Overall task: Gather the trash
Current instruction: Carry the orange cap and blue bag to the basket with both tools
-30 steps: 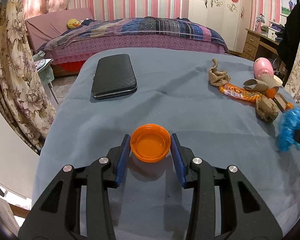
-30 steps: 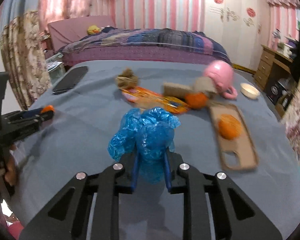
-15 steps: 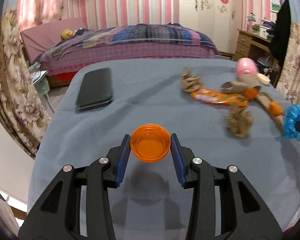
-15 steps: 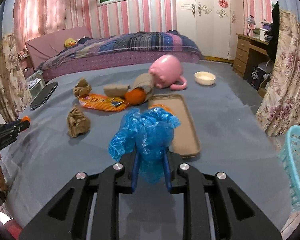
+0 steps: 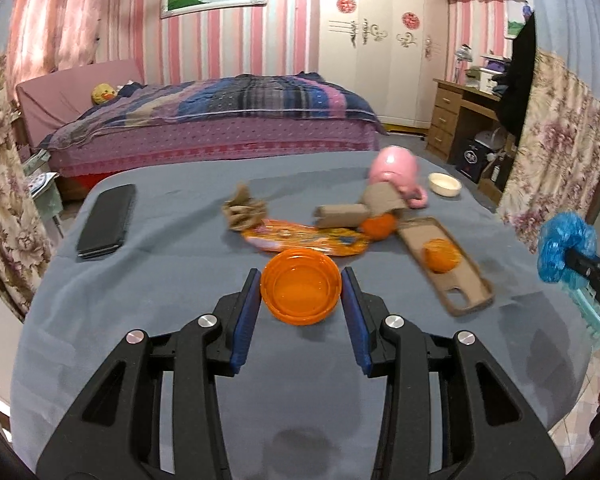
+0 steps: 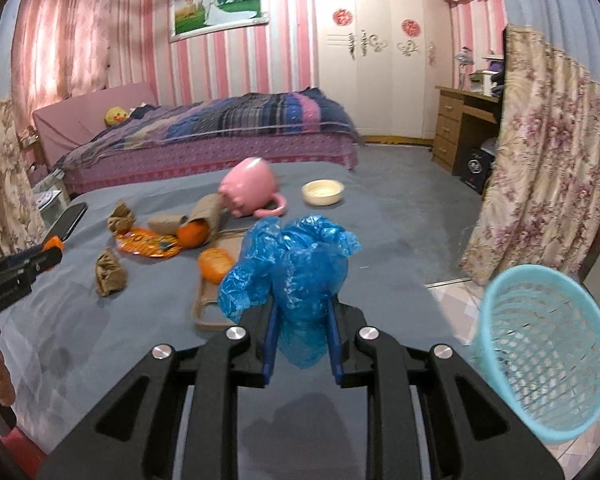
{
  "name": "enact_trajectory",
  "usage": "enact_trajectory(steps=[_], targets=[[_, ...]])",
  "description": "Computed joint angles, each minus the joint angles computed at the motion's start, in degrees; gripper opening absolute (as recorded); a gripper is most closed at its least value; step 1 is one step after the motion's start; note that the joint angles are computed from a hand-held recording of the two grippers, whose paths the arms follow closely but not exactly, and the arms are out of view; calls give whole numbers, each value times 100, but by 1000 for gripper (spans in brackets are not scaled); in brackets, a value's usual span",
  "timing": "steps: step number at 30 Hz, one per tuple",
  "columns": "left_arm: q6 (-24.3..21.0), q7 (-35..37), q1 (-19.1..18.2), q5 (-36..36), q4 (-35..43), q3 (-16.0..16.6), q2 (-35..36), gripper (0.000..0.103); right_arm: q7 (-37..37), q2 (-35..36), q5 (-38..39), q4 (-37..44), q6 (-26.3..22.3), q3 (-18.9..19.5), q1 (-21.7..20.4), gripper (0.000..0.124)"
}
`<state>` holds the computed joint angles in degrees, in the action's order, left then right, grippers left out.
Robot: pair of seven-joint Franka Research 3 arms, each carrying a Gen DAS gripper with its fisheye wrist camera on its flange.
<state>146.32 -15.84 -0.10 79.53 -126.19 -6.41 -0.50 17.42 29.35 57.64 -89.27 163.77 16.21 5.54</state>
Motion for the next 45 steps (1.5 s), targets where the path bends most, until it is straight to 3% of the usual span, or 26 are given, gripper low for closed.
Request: enact_trajectory(steps=[9,19,28,36,45], targets=[[-234,475,-438,-335,938,-40,828,39,386,290,-200,510,-112,-273,-314,21],[-299,1046,-982,-600,1973,86,1543,39,574,591,-409,843,76,-237,-771,21],[145,1772,-1422,-779,3254,301,2392,39,1210,782,-822,1105,298,-459,-986,21],[623,3175,-1690,-1761,4907,356,3678,39,2148,1173,-1550,1493,353,-701,-1117,22],[497,4739,-1954,-3022,6811,361,5047,39,2810,1591,-2097,1950,300,-731,-1279,22]])
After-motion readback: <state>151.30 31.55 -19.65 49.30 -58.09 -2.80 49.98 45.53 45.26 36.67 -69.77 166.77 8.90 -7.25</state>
